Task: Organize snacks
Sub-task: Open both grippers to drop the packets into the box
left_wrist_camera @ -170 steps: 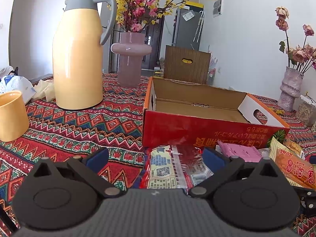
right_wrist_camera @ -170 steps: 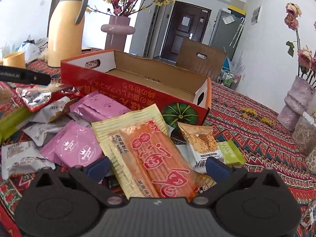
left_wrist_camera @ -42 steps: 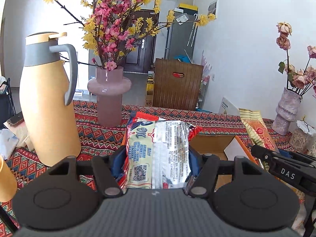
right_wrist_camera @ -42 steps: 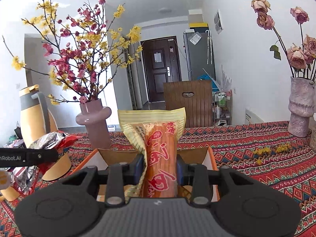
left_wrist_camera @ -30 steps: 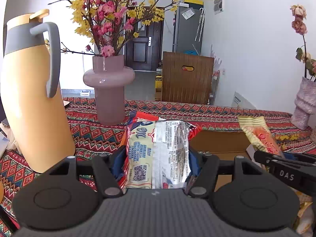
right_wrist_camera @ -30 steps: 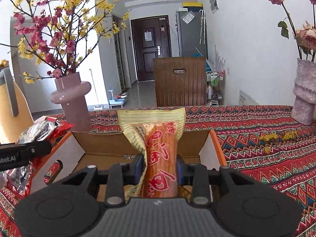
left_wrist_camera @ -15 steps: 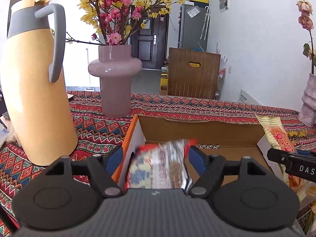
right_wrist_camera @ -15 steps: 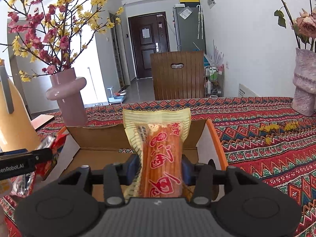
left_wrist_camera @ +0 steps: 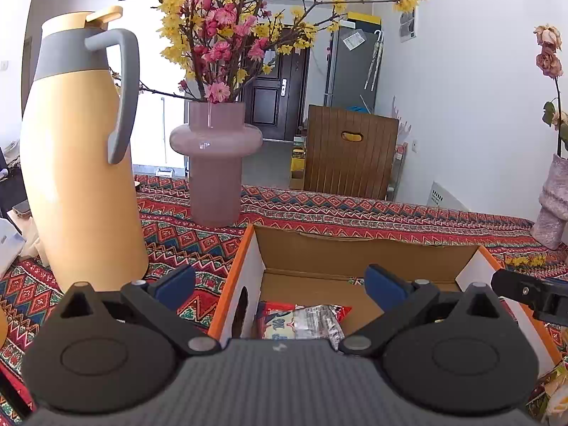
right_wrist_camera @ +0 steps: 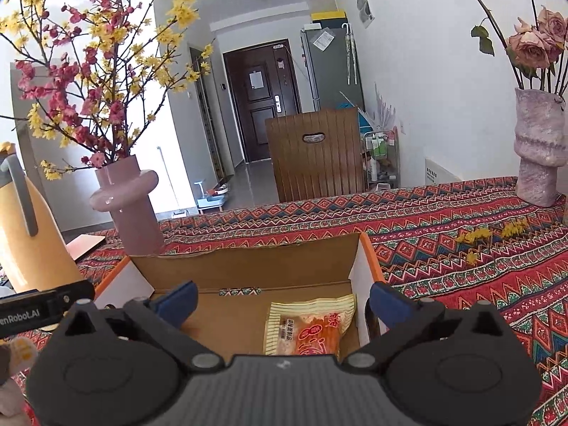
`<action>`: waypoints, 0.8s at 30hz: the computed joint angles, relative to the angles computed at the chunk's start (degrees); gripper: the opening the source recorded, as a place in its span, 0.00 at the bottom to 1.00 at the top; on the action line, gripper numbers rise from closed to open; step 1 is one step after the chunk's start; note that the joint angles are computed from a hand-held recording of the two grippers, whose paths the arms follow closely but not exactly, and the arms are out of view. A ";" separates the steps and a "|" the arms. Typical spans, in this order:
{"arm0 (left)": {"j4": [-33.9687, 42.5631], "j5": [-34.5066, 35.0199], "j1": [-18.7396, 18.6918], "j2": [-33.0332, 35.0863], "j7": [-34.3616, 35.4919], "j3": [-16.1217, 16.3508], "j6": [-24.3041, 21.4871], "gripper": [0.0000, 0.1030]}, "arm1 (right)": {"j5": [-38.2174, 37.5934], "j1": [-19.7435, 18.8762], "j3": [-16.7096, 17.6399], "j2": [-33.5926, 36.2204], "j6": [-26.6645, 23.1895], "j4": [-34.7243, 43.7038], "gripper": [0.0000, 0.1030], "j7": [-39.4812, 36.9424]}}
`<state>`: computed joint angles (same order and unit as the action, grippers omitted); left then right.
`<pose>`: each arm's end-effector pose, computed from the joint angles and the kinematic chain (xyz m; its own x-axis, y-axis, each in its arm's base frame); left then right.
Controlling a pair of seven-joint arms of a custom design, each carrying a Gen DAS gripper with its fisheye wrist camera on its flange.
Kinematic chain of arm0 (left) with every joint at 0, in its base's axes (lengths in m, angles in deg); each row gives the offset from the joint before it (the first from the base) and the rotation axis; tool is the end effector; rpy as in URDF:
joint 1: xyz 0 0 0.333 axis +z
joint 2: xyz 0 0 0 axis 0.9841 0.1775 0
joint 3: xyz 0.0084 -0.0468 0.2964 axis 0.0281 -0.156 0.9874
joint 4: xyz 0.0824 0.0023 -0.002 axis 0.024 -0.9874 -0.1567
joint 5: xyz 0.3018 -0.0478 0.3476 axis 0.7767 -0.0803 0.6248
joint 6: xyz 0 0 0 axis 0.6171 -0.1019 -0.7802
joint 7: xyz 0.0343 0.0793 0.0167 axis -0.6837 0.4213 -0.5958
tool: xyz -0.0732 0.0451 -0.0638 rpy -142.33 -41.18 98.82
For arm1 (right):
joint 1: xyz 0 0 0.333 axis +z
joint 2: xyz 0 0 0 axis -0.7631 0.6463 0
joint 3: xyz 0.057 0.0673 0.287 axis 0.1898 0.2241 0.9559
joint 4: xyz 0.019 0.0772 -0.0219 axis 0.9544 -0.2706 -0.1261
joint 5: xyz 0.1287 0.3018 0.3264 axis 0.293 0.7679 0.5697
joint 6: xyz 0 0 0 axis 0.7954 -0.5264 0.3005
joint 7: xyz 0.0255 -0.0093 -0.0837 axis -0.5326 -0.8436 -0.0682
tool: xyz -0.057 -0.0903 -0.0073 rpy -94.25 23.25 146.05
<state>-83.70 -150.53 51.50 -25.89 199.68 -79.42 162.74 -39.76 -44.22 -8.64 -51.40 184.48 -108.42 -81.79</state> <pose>0.5241 -0.1588 0.4930 -0.3604 -0.9294 0.0799 -0.4277 0.0885 -0.8996 0.4371 0.2045 0.4599 -0.3429 -0.9257 -0.1598 -0.3641 0.2878 -0.8858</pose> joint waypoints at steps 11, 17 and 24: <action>-5.73 1.20 -12.50 -12.12 4.60 10.80 3.82 1.00 | -2.52 2.47 3.46 -8.01 -3.51 -1.85 1.00 0.39; -12.24 7.33 -7.30 -19.15 -0.08 6.70 0.88 1.00 | -0.85 5.02 5.53 -14.42 -6.15 -4.78 1.00 -2.86; -19.27 14.26 -2.21 -25.16 -6.18 4.14 -2.53 1.00 | 3.75 8.58 7.64 -21.53 -8.68 -9.76 1.00 -6.18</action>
<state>-102.97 -136.27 49.29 -51.06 193.51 -75.28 160.20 -36.01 -35.64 -1.00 -72.94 175.80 -118.18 -87.97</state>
